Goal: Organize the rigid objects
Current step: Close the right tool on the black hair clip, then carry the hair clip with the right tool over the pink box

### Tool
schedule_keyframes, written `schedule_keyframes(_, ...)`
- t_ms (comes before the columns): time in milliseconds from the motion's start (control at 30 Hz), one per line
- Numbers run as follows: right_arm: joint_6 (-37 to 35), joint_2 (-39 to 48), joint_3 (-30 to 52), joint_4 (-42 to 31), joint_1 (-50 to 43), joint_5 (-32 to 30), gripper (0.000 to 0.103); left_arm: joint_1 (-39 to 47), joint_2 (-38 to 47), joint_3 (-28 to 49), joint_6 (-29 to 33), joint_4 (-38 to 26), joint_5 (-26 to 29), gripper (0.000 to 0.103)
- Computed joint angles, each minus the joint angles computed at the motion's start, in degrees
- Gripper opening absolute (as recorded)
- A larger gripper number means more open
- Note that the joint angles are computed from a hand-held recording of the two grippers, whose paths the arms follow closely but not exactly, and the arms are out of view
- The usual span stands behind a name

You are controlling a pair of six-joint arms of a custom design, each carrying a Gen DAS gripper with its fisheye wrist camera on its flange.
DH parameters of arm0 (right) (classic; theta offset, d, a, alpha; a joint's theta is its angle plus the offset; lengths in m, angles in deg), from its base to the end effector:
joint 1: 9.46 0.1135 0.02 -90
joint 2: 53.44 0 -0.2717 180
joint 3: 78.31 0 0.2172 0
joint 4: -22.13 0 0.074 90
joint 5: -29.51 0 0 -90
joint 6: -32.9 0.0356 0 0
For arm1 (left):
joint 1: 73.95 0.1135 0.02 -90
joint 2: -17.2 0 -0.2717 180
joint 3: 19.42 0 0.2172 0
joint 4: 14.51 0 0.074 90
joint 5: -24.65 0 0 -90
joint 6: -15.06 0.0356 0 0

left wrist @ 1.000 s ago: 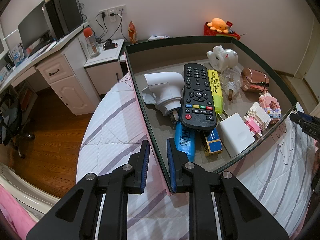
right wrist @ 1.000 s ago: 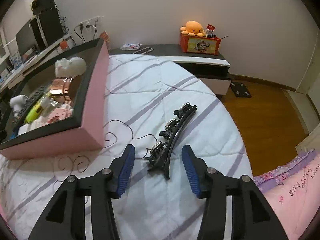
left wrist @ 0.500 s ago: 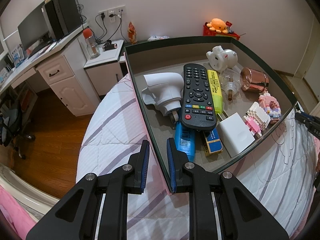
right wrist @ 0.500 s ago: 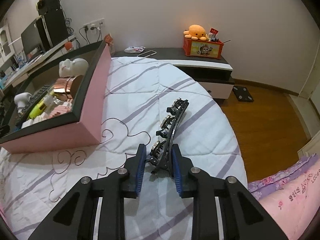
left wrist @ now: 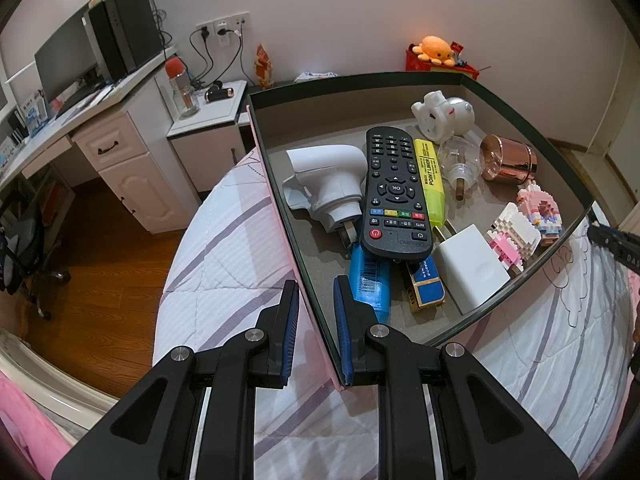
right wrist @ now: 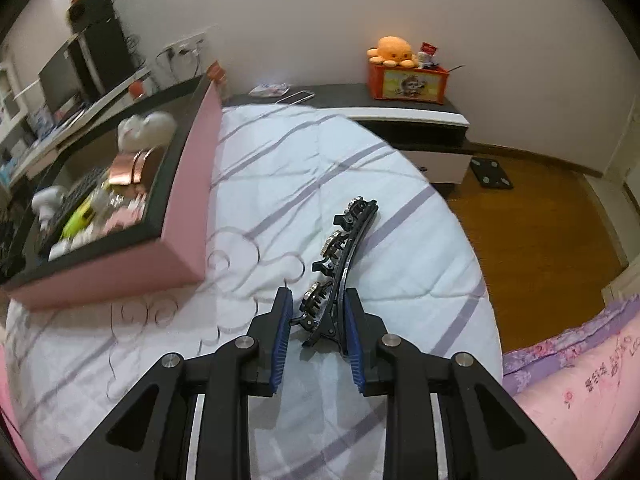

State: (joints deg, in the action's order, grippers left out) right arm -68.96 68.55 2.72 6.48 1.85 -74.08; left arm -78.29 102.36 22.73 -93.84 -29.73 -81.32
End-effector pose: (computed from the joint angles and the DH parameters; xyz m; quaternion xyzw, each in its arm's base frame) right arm 0.3786 0.0842 0.1109 -0.2243 0.9249 0.1120 0.2858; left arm 0.2130 -0.0063 0.1441 -0.1584 0.9400 0.0763 0.2924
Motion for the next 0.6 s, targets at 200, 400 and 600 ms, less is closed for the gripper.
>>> schedule_keyframes(200, 3.59, 1.8, 2.87, 0.04, 1.24, 3.94, 0.033, -0.2, 0.29, 0.08, -0.16, 0.11, -0.17, 0.016)
schedule_keyframes(400, 6.38, 3.93, 5.8, 0.87, 1.54, 6.77, 0.04, -0.48, 0.46, 0.18, -0.25, -0.07, -0.38, 0.016)
schedule_keyframes(600, 2.51, 3.43, 4.13, 1.69, 1.29, 5.85, 0.019, -0.43, 0.46, 0.17, 0.03, -0.05, -0.32, 0.016)
